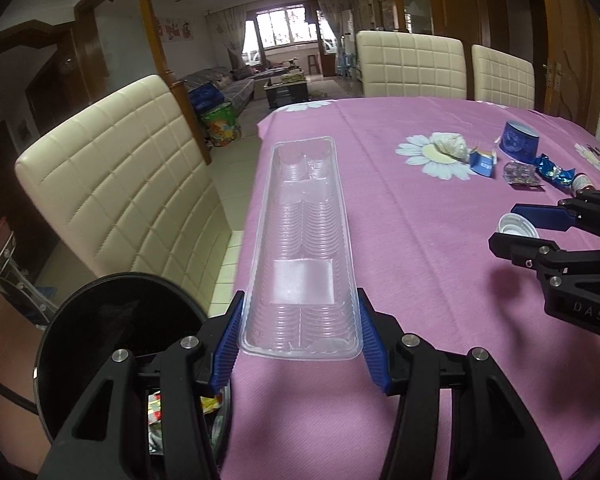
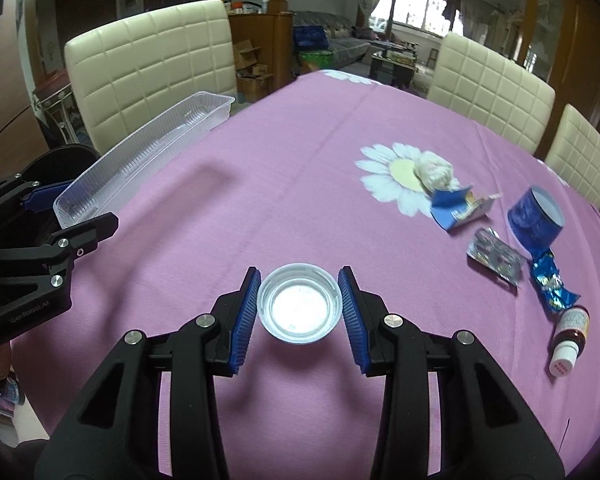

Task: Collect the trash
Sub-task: 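Carry the tray over the black bin and open the left gripper to drop it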

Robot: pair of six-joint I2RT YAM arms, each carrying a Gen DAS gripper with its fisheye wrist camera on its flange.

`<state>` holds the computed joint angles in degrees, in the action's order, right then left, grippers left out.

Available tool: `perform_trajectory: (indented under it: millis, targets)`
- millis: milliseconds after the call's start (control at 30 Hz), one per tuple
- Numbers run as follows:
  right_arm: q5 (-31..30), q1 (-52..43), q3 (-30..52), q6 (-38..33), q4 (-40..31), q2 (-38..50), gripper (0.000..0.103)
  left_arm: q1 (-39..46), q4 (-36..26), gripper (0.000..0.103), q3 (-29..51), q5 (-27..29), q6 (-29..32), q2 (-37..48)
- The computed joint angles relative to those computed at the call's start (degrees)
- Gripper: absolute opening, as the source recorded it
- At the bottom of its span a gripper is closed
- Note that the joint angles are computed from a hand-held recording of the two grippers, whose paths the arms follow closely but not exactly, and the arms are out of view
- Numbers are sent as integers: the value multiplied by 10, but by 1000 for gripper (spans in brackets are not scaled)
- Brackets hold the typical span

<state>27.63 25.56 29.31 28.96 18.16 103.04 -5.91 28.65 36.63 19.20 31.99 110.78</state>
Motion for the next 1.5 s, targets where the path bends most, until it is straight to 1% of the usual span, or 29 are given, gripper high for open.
perform_trajectory:
  millis: [367,500,567,667,933,1133,1267,1500]
  targets:
    - [20,65,98,-20,-47,48,41,99,16,51,-2,31,11,-9]
    - [26,80,130,-29,-60,66,41,124,48,51,-10,27,15,-2]
    - [29,91,146,-29,-70,74,41,138,53,51,-8,28,12,3]
    - [30,101,169,-36,-81,86,41,166,33,51,11,39,8,14]
    - [32,124,230,-50,-107,119,41,211,8,51,52,43,10,50]
    - [29,136,275,-63,-126,149,41,224,5,51,67,40,4,67]
    - [24,142,300,-67,-136,165,41,235,-14,52,80,53,12,73]
    - [23,147,320,-69,-146,178,41,241,-18,53,81,66,17,72]
